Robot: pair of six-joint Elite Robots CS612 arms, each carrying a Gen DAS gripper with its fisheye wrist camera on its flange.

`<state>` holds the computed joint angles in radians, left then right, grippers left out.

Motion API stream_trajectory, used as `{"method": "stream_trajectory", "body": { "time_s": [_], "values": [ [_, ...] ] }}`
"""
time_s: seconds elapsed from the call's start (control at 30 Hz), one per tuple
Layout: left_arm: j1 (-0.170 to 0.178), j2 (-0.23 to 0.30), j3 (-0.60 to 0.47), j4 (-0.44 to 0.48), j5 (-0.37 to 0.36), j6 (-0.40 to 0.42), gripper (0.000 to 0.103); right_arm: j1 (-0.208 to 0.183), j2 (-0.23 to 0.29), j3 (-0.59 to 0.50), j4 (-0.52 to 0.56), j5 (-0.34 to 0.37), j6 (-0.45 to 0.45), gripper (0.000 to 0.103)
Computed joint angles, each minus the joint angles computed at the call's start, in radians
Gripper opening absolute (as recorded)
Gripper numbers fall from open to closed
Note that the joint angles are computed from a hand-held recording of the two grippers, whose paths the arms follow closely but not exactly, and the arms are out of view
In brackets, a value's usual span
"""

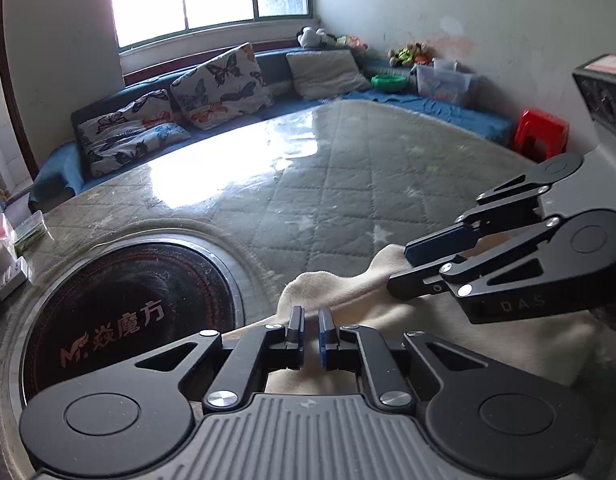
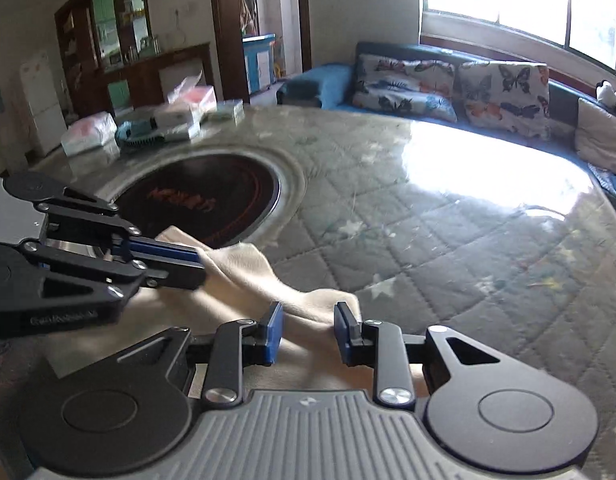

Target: Fold clothes

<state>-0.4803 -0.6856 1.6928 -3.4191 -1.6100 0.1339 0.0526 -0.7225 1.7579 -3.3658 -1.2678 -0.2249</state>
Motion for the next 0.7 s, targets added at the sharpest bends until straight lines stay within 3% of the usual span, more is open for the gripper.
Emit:
{"method": "stream_trajectory", "body": {
  "time_s": [0.23, 0.43, 0.57, 0.7],
  "values": [
    [0.003, 0.016, -0.033, 0.027, 0.013, -0.058, 0.010, 0.013, 0.024, -0.016, -0.044, -0.043, 0.045, 0.027],
    [0.006, 0.016, -0.032, 0.012, 0.003, -0.090, 0.012, 0.015, 0.028, -0.025, -0.056, -0.014, 0.047, 0.027],
    [0.012, -0.003, 0.015, -0.076, -0.010, -0.110, 0.012, 0.028, 0.040, -0.051, -0.029, -0.045, 0.034, 0.027],
    [0.018, -0.028, 0.093, -0.176, -0.030, -0.068, 0.012, 0.030, 0.041, -0.056, -0.044, -0.047, 0.035, 0.027]
  ]
}}
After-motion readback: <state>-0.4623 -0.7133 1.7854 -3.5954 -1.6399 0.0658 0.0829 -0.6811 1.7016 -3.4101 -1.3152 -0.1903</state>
